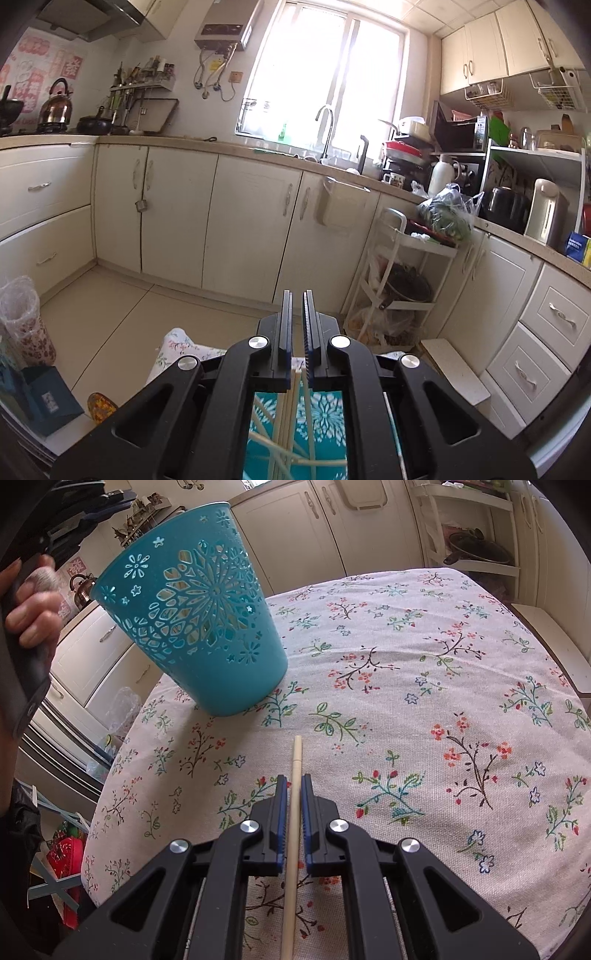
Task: Organize utensils
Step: 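Lift the stick with the left tool over the teal cup and open it, then lift the held stick with the right tool over the cup and open it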
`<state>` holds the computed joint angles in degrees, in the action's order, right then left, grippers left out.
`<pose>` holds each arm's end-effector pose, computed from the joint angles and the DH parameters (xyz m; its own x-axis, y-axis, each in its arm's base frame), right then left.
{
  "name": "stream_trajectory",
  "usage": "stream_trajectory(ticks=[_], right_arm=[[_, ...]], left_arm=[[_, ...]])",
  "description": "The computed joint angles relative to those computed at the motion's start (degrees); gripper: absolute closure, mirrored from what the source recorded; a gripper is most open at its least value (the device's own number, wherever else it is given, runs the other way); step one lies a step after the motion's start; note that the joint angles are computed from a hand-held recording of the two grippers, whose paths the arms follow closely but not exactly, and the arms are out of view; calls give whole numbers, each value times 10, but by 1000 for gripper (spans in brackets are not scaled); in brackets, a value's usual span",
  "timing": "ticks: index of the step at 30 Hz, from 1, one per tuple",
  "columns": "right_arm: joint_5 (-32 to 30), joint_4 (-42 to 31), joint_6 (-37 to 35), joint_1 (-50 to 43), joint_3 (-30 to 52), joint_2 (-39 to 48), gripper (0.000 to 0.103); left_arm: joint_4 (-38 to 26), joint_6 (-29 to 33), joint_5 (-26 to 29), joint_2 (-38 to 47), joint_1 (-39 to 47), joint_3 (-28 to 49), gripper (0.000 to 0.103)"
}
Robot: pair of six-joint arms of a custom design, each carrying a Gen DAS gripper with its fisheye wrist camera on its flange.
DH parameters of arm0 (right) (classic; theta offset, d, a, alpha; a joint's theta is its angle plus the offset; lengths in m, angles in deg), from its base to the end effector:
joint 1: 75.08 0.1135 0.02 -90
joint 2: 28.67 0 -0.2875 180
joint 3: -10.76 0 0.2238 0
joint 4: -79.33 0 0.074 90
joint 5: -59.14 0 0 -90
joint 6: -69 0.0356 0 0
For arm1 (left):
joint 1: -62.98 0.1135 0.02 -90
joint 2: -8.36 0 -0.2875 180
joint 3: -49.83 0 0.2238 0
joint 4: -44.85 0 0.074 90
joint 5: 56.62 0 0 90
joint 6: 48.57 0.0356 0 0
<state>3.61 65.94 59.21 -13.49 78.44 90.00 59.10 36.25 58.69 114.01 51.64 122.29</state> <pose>0.1811 0.2925 0.0987 -0.6728 0.4638 -0.5764 0.3193 0.8848 0.3393 0.3748 -0.0907 0.2334 -0.3688 -0.0093 -0.9295 0.5432 0.8093 -0.2236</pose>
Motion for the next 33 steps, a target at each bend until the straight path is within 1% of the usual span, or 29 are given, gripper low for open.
stream_trajectory(ticks=[1,2,3,4,5,6,8,9,10,11,12,13,15,17,19,21,23,24,27,28,30,31,33], right_arm=[[-5,-4,-4,-2,1,-2,95],[-10,-5,-6,-3,1,-3,95],[-15,-5,-7,-3,0,-6,95],[-19,-6,-8,-3,-1,-8,95],[-20,-5,-9,-3,-2,-9,95],[-20,-9,-10,-2,1,-8,95],[-17,-33,-16,0,17,-2,95],[-12,-59,-22,2,35,4,95],[-9,-77,-28,3,47,9,95],[-2,-117,-38,7,76,20,96],[2,-140,-44,8,94,28,96],[9,-179,-53,11,123,41,96],[16,-217,-60,15,151,54,96],[9,-221,-58,15,152,51,96],[1,-226,-58,18,152,49,96],[6,-238,-62,22,153,49,96],[5,-243,-58,23,156,49,97],[1,-223,-53,22,141,42,97],[11,-106,-29,26,50,-15,97],[27,-59,-25,32,15,-42,97],[59,0,-25,44,-25,-82,97],[79,27,-30,50,-42,-103,97],[109,59,-48,56,-56,-136,97]], left_arm=[[-2,5,7,-10,8,-13,97],[-1,8,11,-20,16,-25,94],[4,13,16,-33,28,-45,86],[8,16,20,-43,38,-61,79],[19,20,22,-56,52,-86,60],[29,22,25,-65,67,-106,45],[50,31,34,-75,98,-149,35],[51,43,36,-75,112,-166,30],[47,59,37,-69,124,-179,27],[47,74,39,-61,133,-188,25],[43,89,37,-49,142,-197,23],[39,105,33,-33,148,-204,22],[32,128,23,0,154,-211,21],[25,148,15,33,160,-216,21],[37,159,11,58,164,-226,21],[47,170,4,79,162,-231,20],[47,174,-1,91,160,-229,19],[46,174,-2,94,159,-228,19],[47,173,-2,101,160,-225,19],[44,171,1,101,160,-223,18],[45,168,-2,104,159,-221,16],[39,168,-4,105,156,-218,16],[43,169,-7,105,153,-219,16]])
